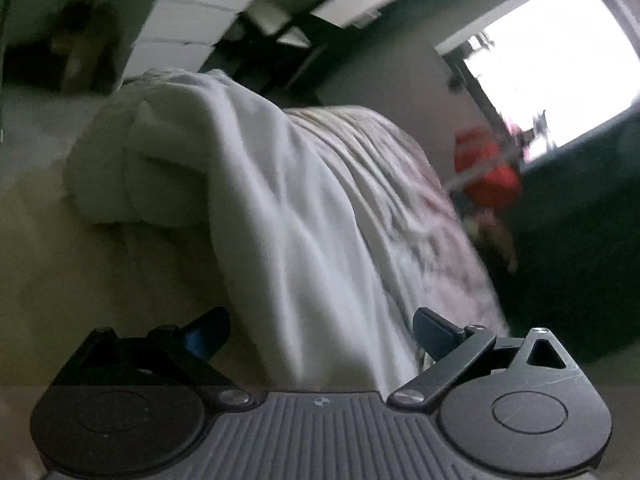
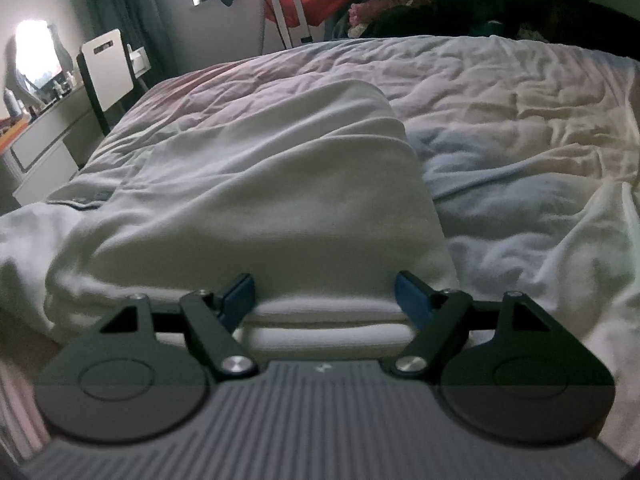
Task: Fold clothes
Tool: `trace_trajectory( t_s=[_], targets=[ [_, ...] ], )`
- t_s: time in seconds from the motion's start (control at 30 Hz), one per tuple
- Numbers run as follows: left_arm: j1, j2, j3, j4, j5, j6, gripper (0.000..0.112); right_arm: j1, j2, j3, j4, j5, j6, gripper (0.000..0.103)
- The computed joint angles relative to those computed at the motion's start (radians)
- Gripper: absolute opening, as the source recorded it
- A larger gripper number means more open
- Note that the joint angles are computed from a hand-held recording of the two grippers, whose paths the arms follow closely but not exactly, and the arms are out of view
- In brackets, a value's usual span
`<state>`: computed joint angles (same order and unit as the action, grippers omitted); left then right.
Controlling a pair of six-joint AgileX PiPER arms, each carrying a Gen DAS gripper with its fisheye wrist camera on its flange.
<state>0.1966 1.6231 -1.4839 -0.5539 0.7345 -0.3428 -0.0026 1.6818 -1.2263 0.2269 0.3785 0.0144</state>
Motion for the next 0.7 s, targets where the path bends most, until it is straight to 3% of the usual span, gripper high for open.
trace_trajectory(
  t_s=[0.17,0.3,0.5,0.63,0.7],
  targets=[
    [0.014,0.124,-0.119,0.112,-0.085,-0.139,0.093,-0.001,-0.001,0.005,0.003,-0.006,0.000,0.080],
    [0.040,0.185,-0.164,0.165,-0.145,-0.299,0.082,0.006,-0.004,0.008,-0.026,-0.014,0.030,0.080],
    [0.058,0.187,-0.131,0.240,-0.205,-0.316,0.048,0.023,-0.024,0.031,0.015,-0.084,-0.020,0.079],
    [0.014,0.183,-0.145,0.456,-0.238,-0.441,0.024,0.051,0.019,0.004,-0.064,-0.060,0.013,0.080],
    [-0.022,0.155,-0.133,0.587,-0.254,-0.512,0.021,0.058,0.028,0.002,-0.097,-0.064,0.036,0.081]
  ],
)
